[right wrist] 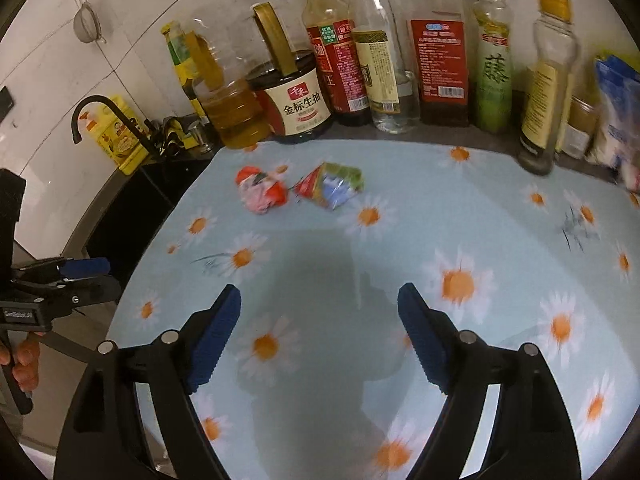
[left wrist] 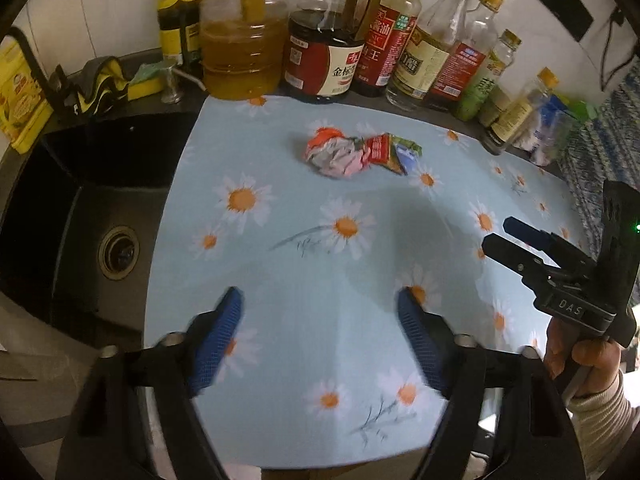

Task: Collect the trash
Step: 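Grasp the crumpled orange wrappers with the left gripper while the right grasps the green snack packet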

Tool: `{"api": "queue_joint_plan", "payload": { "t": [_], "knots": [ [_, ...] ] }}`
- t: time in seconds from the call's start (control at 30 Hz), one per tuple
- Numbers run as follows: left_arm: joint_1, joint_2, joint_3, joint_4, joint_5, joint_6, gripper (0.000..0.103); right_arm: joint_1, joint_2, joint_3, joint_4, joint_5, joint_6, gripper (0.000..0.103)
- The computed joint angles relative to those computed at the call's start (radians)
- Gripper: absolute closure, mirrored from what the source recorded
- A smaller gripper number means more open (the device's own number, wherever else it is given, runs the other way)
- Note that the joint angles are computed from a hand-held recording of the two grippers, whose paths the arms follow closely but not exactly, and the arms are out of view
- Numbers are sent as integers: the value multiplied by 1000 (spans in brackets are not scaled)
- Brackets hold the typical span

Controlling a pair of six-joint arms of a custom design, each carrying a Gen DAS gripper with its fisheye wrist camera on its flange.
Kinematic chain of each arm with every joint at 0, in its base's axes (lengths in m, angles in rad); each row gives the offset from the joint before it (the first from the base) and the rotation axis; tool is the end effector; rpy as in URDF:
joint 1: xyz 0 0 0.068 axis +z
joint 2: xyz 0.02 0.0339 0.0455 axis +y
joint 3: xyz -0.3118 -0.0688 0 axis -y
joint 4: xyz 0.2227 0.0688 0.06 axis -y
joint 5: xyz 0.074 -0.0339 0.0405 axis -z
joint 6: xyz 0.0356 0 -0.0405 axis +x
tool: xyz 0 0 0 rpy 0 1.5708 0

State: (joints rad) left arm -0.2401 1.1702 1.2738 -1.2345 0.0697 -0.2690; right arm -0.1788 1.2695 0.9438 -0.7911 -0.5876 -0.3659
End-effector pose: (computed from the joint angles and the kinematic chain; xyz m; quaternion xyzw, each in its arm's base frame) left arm 0.1552 -0.0405 0.3842 -0.0065 0.9753 -0.0878 0.2025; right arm 0.2034 -0.0167 0.3037 -0.1520 0.9224 0.2138 0.2834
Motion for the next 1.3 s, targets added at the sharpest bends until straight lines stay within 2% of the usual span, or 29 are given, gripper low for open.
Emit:
{"api": "queue_joint_plan", "payload": {
  "t": [0.17, 0.33, 0.5, 0.63, 0.77, 0.93, 1.07, 1.2, 1.27, 1.3],
  "knots": [
    [-36, 107, 38, 78, -32, -26, 19, 37, 174, 97, 44, -37, -97, 23],
    [-20, 199, 57, 138, -43, 18, 19, 90, 294, 186, 71, -32, -188, 23],
    [37, 300, 78, 200, 5, 95, 19, 122, 412, 271, 63, -18, -272, 23],
    [70, 375, 90, 242, 61, 139, 19, 129, 489, 338, 22, -60, -364, 23],
    [79, 430, 90, 276, 76, 163, 19, 138, 537, 391, 1, -87, -416, 23],
    [68, 484, 102, 290, 48, 174, 19, 162, 600, 436, -8, -73, -440, 23],
    [40, 508, 118, 294, 21, 192, 19, 166, 599, 409, 43, -69, -456, 23],
    [23, 538, 128, 307, 8, 194, 20, 170, 621, 427, 26, -69, -459, 30],
    [19, 548, 126, 320, 8, 194, 23, 177, 631, 432, 15, -59, -467, 33],
    [22, 552, 128, 318, 11, 195, 32, 177, 628, 426, 19, -56, -474, 36]
  ]
}}
